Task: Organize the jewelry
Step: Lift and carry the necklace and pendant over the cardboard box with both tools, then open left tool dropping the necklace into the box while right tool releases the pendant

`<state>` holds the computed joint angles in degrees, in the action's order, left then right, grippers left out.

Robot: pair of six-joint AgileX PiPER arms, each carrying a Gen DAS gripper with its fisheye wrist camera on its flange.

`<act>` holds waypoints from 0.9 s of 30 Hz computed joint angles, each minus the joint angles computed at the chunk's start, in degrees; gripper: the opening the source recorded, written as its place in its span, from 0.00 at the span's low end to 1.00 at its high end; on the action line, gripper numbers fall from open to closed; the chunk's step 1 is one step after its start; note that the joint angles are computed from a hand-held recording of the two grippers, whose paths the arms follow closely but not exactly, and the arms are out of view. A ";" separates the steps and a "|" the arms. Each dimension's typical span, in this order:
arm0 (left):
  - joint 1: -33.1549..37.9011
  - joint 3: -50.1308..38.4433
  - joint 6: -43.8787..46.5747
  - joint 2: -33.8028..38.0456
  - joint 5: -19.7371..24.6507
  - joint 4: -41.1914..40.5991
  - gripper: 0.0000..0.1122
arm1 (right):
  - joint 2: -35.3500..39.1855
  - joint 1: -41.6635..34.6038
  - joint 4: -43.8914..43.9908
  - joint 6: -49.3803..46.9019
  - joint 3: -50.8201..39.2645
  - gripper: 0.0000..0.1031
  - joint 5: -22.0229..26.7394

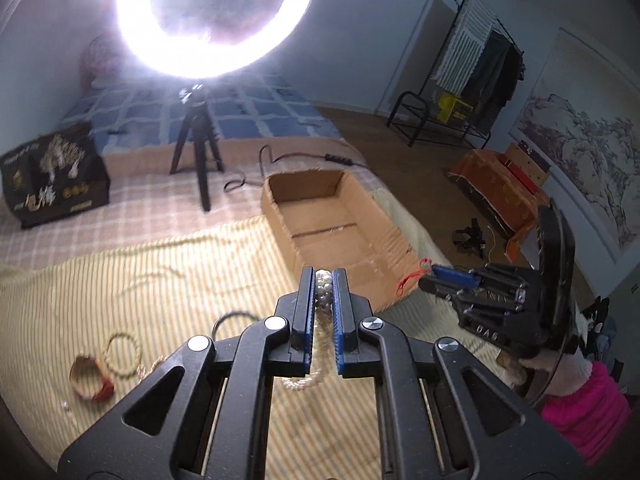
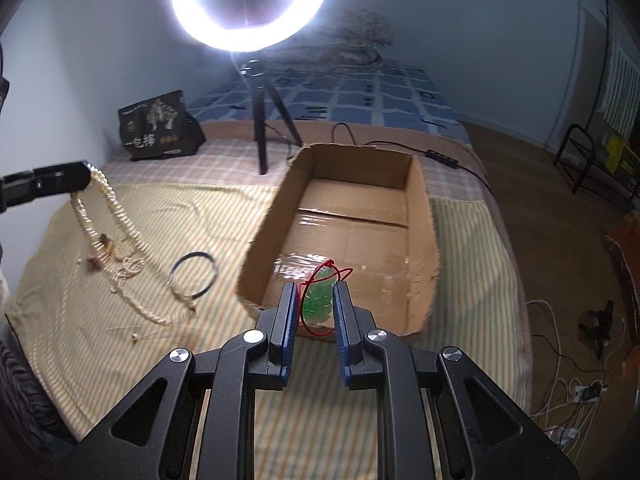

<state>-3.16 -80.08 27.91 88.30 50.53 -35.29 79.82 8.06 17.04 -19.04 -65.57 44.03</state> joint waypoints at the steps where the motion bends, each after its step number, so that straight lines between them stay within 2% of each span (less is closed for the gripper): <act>1: -0.77 -1.44 -0.58 0.69 -0.10 0.30 0.05 | 0.36 -0.60 0.29 -0.41 -0.27 0.15 0.03; 16: -8.91 -23.60 -10.35 12.49 0.60 7.82 0.05 | 4.99 -7.65 4.63 -6.28 -2.36 0.15 -0.34; 19: -9.68 -26.67 -10.96 15.78 1.63 7.41 0.05 | 5.78 -8.23 5.52 -7.27 -2.53 0.15 -0.23; 27: -12.52 -34.89 -16.33 23.29 2.48 12.92 0.05 | 7.02 -7.84 6.18 -8.62 -2.22 0.15 -0.60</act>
<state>-15.69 -114.97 11.58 111.59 53.01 -22.37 86.85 0.22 23.22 -27.66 -67.79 43.43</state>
